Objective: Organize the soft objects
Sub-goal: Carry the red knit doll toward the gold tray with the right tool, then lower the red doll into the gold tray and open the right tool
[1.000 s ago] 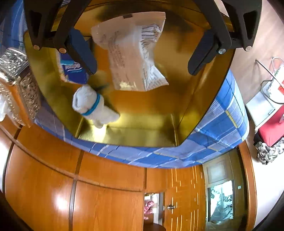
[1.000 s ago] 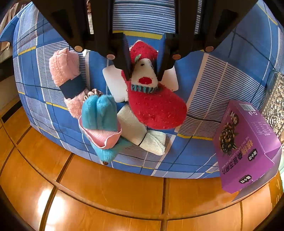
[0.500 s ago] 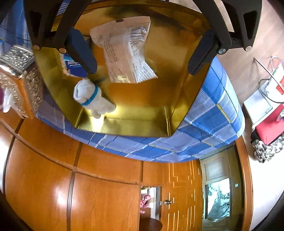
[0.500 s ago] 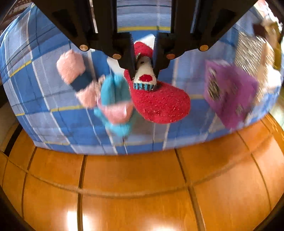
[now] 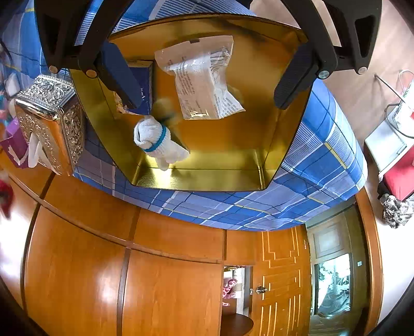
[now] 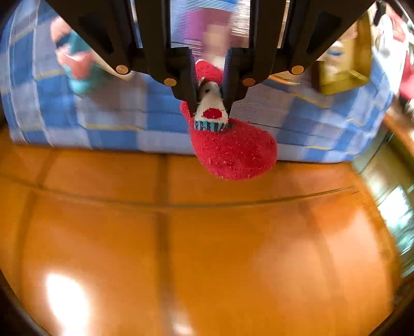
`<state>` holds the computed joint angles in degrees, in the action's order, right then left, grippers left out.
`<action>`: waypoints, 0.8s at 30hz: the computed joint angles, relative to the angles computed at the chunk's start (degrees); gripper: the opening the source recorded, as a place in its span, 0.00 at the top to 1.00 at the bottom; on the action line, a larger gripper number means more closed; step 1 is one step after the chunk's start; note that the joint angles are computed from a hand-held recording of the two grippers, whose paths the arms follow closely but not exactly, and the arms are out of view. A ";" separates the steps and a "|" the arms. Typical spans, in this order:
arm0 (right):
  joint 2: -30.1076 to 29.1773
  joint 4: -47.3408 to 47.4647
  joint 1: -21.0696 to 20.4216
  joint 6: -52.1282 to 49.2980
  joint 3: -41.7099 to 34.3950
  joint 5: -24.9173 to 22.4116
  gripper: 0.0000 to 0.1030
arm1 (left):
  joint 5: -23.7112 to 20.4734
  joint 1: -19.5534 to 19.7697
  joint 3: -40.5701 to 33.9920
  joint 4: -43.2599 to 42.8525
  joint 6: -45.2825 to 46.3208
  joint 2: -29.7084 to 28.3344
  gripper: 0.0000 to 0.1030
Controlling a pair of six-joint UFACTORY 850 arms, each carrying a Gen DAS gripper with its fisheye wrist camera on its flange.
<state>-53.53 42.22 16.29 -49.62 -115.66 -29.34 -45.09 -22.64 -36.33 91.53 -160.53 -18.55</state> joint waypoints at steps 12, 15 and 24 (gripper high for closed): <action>6.19 5.07 14.62 -22.37 16.95 -11.32 0.84 | -4.16 1.37 4.19 -3.07 0.44 4.80 0.00; 3.65 1.46 16.90 -17.83 17.39 -10.85 0.83 | -3.79 3.71 6.98 -1.94 -0.79 8.41 0.00; -0.31 2.82 18.73 -16.33 18.10 -8.79 0.58 | -2.48 7.00 11.95 2.92 -5.92 14.91 0.00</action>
